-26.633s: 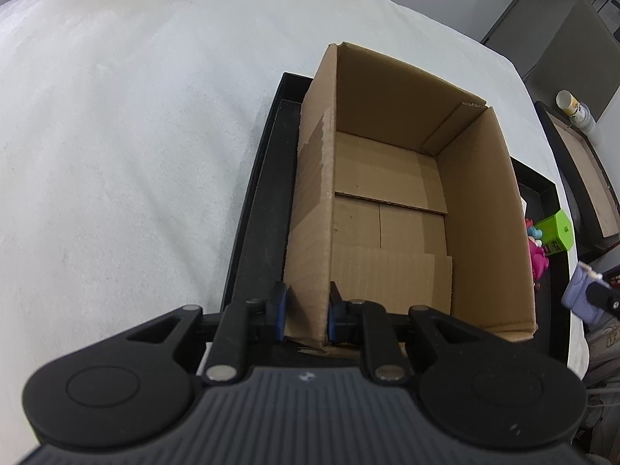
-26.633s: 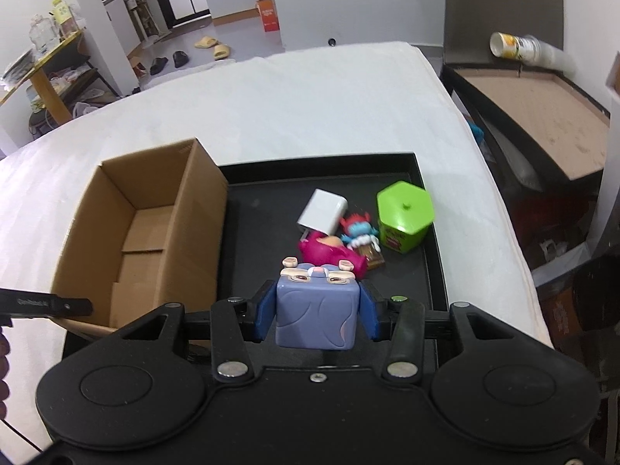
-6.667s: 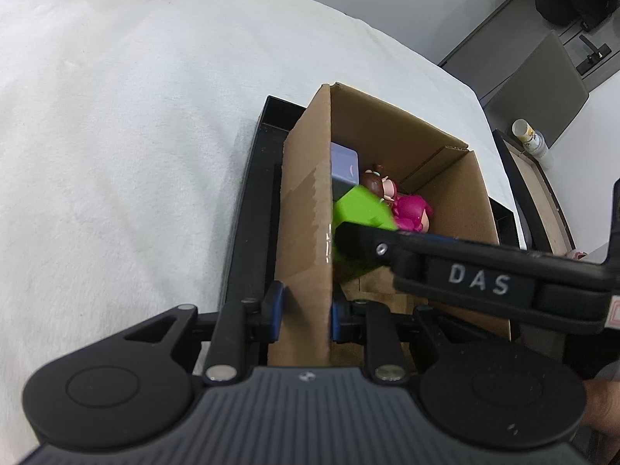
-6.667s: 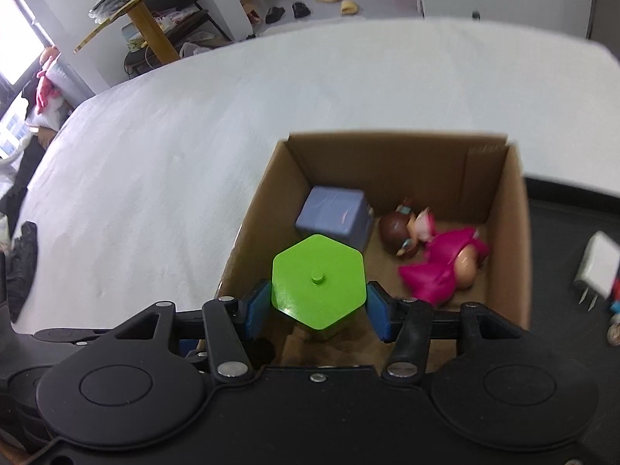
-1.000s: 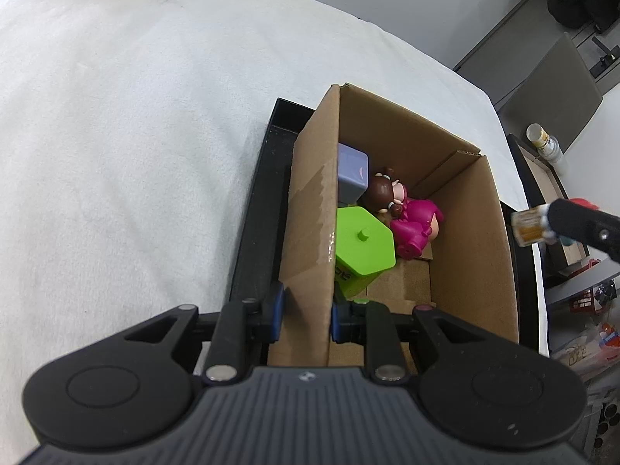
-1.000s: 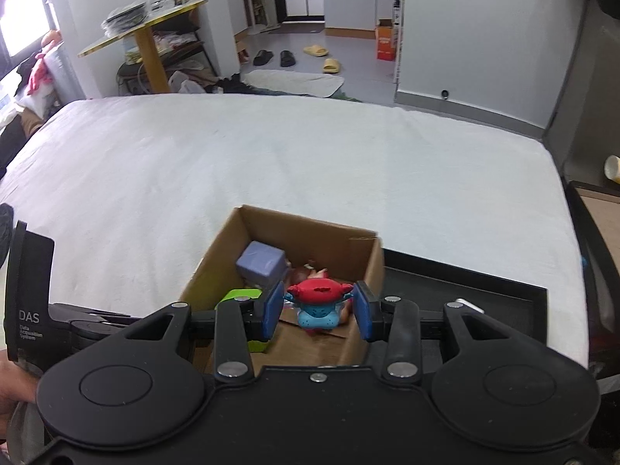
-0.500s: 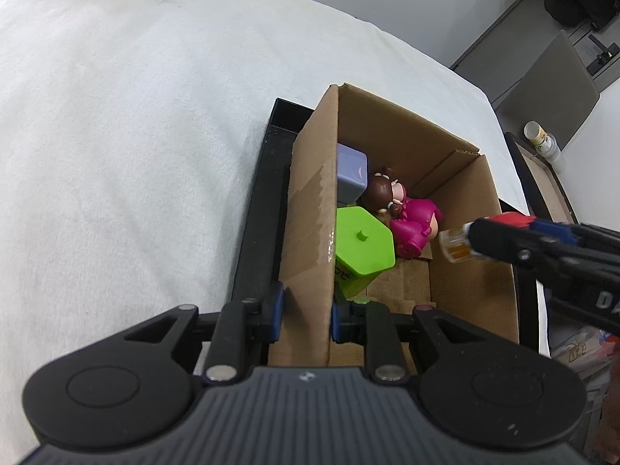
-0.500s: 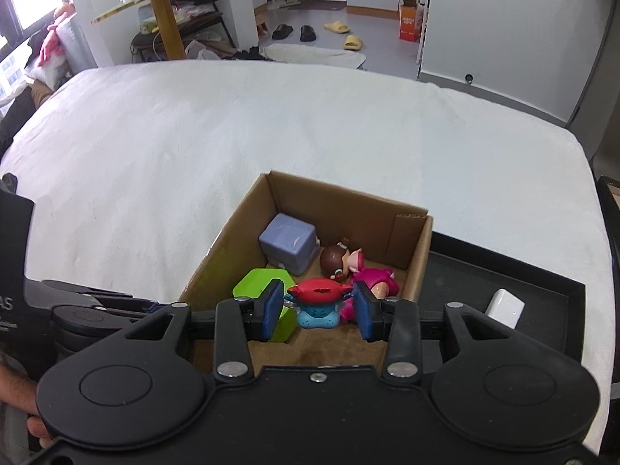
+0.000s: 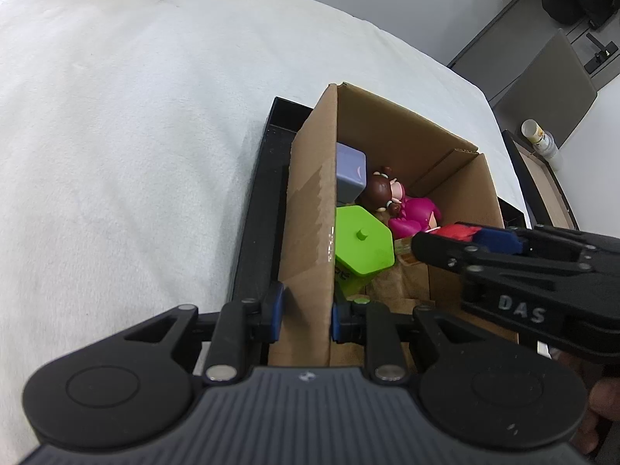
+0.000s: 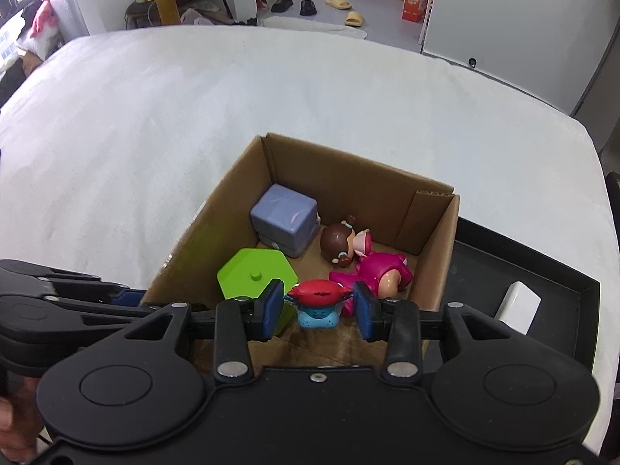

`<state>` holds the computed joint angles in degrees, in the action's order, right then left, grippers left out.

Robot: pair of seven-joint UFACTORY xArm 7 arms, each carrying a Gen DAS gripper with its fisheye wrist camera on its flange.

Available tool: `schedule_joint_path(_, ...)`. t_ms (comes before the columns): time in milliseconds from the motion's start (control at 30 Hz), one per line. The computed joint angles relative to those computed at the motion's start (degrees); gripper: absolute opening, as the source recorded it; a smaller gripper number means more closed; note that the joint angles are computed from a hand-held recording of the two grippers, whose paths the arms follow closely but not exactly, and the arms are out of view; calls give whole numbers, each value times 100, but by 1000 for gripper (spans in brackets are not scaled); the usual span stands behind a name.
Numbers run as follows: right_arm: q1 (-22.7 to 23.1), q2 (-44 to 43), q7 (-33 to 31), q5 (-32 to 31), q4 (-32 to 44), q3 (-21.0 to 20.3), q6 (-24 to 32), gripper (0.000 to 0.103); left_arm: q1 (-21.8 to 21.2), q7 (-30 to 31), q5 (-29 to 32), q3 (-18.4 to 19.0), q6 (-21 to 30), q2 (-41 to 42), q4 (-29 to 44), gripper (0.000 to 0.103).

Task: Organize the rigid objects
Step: 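Carry the mug figure into the box and open the right gripper, then move the right gripper back toward the white charger on the tray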

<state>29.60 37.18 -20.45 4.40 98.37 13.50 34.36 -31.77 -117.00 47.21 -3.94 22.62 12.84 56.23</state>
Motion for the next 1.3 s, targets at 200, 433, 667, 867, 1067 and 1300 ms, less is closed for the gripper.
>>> schedule_joint_path(200,5,-3,14,-6,-6,12,84,42,-20,-25,25,6,33,4,16,22)
schedule_joint_path(433,-294,-329,-223,354,-253,155,-23,42,-37,-56,30,0,61,41,55,22)
schedule_joint_path(667,-490,-587,-282,540,-470,106,-103,42,-54,-52,11,-2,112,52,82,22)
schedule_joint_path(867,-634,-694,-194,595,-626,25,-192,43,-49,-7,-34,-17,162,52,100,22)
schedule_joint_path(1067,-743,-676,-4,512,-728,-99,-294,45,-56,41,-95,-34,226,60,133,22)
schedule_joint_path(1300,-860,-571,213,427,-779,-163,-464,48,-54,118,-183,-40,264,77,170,22)
